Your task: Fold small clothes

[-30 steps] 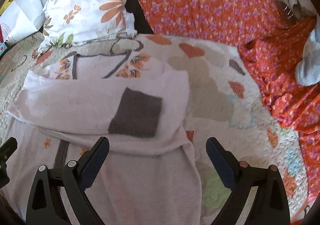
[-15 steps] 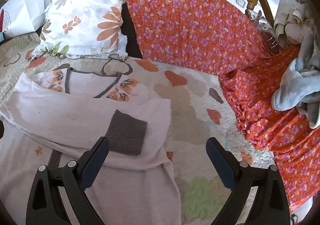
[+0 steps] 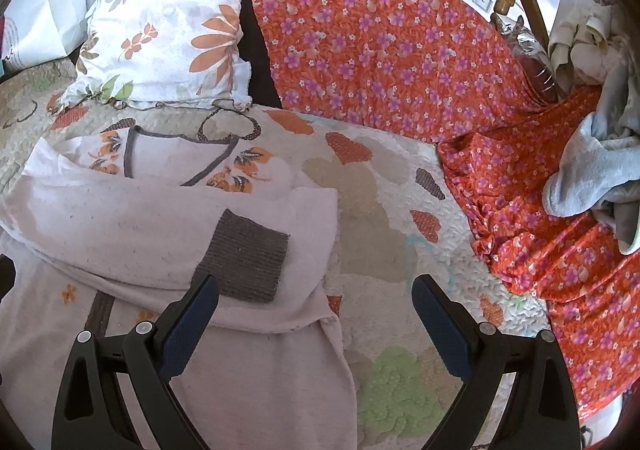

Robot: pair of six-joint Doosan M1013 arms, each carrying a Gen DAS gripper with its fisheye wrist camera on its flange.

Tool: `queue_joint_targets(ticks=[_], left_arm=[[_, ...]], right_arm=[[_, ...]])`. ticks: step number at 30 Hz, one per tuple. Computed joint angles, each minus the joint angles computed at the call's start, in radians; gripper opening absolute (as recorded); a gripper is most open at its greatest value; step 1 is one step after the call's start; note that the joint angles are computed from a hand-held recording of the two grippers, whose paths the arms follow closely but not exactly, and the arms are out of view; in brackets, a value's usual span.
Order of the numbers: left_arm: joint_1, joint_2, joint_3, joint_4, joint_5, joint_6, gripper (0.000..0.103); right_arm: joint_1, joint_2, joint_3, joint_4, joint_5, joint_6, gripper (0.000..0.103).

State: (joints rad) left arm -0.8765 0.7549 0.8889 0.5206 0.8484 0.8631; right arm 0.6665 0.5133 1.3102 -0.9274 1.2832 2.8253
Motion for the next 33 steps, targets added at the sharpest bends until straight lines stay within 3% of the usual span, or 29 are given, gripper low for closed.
queue_joint_targets(ticks=[23, 33], left_arm=[[0.003, 0.02, -0.019, -0.038, 0.055, 0.05, 0.103], [0.008, 0.034, -0.035, -0.07, 0.103, 0.087, 0.103]], right_arm=[[0.002, 0.008, 0.001, 0.008, 0.0, -0.028, 0.099], [-0.015, 0.007, 0.011, 0.086, -0.031, -0.088, 0.099]])
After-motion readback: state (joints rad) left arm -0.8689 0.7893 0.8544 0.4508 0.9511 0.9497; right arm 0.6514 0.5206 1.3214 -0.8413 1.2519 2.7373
